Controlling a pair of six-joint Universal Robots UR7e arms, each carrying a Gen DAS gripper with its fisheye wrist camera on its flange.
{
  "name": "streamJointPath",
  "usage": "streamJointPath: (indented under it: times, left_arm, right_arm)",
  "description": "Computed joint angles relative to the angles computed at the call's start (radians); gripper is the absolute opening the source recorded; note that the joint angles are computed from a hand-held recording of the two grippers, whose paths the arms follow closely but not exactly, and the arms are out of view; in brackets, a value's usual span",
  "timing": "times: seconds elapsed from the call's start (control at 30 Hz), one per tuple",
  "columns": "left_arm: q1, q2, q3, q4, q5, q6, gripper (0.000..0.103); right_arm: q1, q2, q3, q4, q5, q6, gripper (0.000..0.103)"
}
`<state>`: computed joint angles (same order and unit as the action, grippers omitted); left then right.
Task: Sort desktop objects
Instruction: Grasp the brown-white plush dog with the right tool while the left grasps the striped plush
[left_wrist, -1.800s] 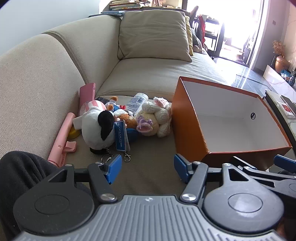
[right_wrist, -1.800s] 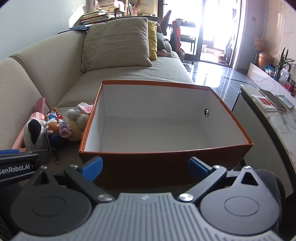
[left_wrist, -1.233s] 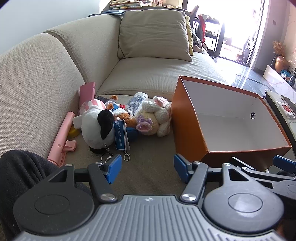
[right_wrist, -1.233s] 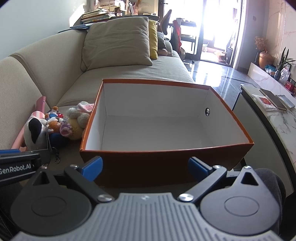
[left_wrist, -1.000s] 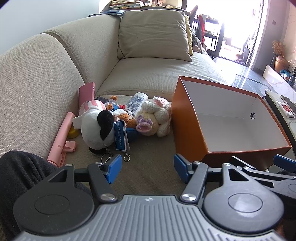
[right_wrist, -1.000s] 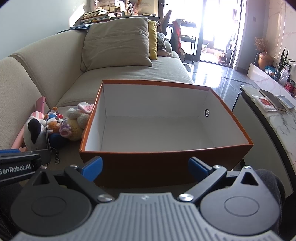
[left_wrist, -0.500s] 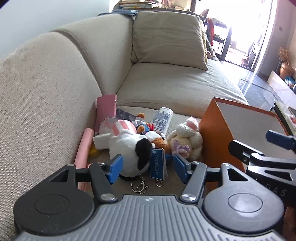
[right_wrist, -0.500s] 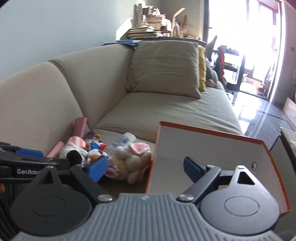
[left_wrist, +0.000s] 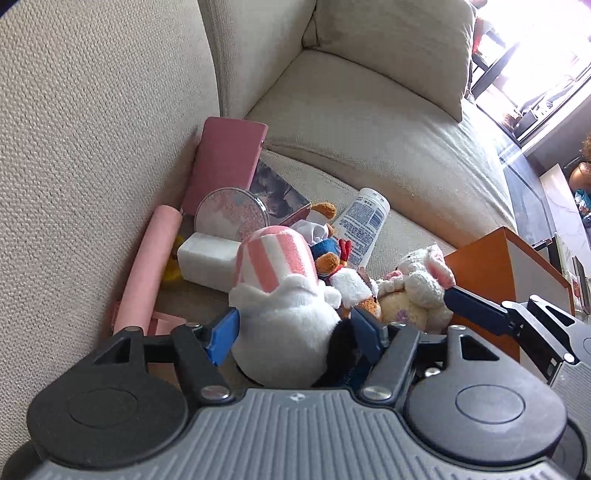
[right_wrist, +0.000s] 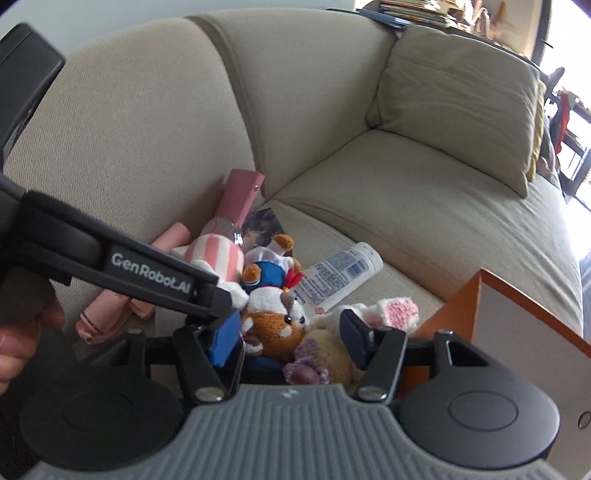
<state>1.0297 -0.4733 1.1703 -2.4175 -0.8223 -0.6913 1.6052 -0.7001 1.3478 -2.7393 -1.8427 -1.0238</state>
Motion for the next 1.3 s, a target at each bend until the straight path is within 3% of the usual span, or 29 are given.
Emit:
streamJointPath:
  times: [0.27, 0.5, 0.63, 0.73, 0.93, 1.2, 1.3]
  left_arm:
    - [0.031, 0.021, -0.053, 0.101, -0.031, -0.081, 0.083]
    - [0.074, 0.003, -0.006, 0.004, -0.141, -0.106, 0.083]
    - [0.080, -0.019, 0.032, -0.032, -0.157, -0.119, 0.082]
    - [0.086, -0.033, 0.059, -0.060, -0.181, -0.121, 0.085]
    - [0.091, -0.044, 0.079, -0.087, -0.198, -0.110, 0.086]
    - [0.087, -0.063, 0.117, -0.170, -0.203, -0.095, 0.076]
    - [0.073, -0.086, 0.145, -0.185, -0.160, -0.094, 0.076]
  right_arm:
    - [0.014, 0.077, -0.083, 0.062, -0.070, -0.119, 0.061]
    - [0.015, 0.132, -0.167, 0.124, -0.101, -0.105, 0.063]
    - [0.018, 0.154, -0.186, 0.128, -0.114, -0.112, 0.065]
    - [0.009, 0.163, -0.229, 0.225, -0.094, -0.054, 0.053]
    - [0.004, 0.142, -0.194, 0.198, -0.078, -0.056, 0.050]
    - [-0.013, 0.129, -0.222, 0.272, -0.011, 0.006, 0.048]
    - [-0.016, 0.111, -0.218, 0.287, 0.035, 0.030, 0.048]
